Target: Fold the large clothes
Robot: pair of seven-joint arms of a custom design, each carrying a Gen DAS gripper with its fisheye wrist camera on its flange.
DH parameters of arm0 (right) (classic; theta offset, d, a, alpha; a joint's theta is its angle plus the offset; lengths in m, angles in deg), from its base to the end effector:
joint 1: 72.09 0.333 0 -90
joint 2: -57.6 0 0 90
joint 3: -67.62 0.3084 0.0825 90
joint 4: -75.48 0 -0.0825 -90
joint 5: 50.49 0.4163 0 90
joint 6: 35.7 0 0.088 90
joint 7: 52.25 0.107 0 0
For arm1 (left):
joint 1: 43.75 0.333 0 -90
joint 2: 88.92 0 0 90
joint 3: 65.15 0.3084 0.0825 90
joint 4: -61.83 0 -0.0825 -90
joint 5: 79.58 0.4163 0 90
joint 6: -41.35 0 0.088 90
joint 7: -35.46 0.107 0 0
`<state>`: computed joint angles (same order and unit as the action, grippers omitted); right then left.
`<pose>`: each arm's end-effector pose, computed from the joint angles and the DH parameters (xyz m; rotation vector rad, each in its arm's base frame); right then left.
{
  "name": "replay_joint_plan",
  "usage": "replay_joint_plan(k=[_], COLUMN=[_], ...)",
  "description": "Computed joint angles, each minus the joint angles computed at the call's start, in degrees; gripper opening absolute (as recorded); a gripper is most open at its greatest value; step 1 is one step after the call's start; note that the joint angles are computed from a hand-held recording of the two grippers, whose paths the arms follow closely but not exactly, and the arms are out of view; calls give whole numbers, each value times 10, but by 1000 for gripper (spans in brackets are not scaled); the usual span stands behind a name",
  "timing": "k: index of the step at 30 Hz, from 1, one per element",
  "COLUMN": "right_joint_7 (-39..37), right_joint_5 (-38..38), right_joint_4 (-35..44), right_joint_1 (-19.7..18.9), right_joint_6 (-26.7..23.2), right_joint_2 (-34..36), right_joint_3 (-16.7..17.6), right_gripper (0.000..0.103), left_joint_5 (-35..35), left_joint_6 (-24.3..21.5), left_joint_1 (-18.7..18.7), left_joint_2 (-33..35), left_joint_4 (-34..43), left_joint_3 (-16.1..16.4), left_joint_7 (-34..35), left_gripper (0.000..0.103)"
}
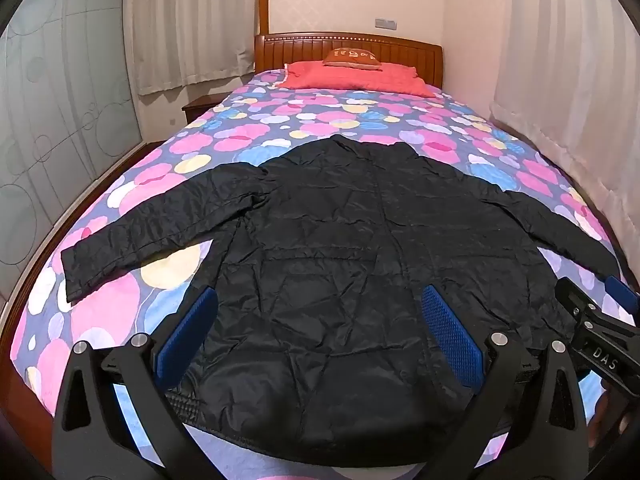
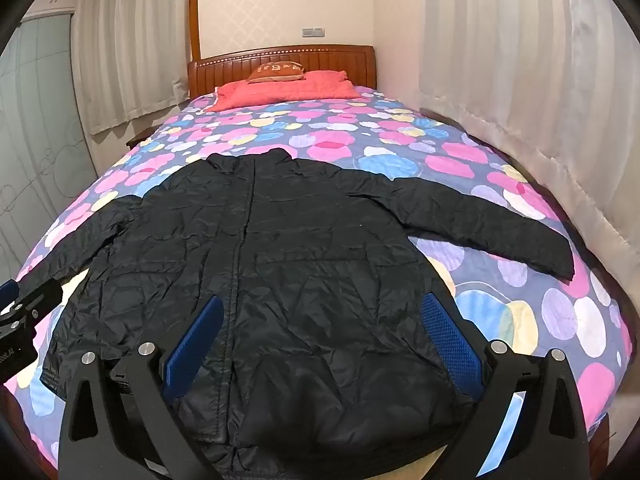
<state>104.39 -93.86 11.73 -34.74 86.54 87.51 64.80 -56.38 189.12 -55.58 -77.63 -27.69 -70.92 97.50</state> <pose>0.6494 0.4239 0.5760 -1.4548 1.9628 -0.9133 0.6705 -0.2127 0.6129 -1.6553 1.7562 -0.8065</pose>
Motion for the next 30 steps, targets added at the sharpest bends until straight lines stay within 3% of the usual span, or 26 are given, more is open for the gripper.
replay_joint_plan(k=[30], right_joint_7=[-2], right_joint_5=[2], right_joint_4=[2], right_joint_1=[1], right_joint_6=[-2], right_joint_2=[1], right_joint_3=[0], right_gripper=[98], left_joint_5=[-12], left_joint_6=[5], left_joint_1=[10], left_joint_2=[-15], left_joint_4=[-20], left_joint_3=[-4], left_joint_7=[3], left_gripper=[101])
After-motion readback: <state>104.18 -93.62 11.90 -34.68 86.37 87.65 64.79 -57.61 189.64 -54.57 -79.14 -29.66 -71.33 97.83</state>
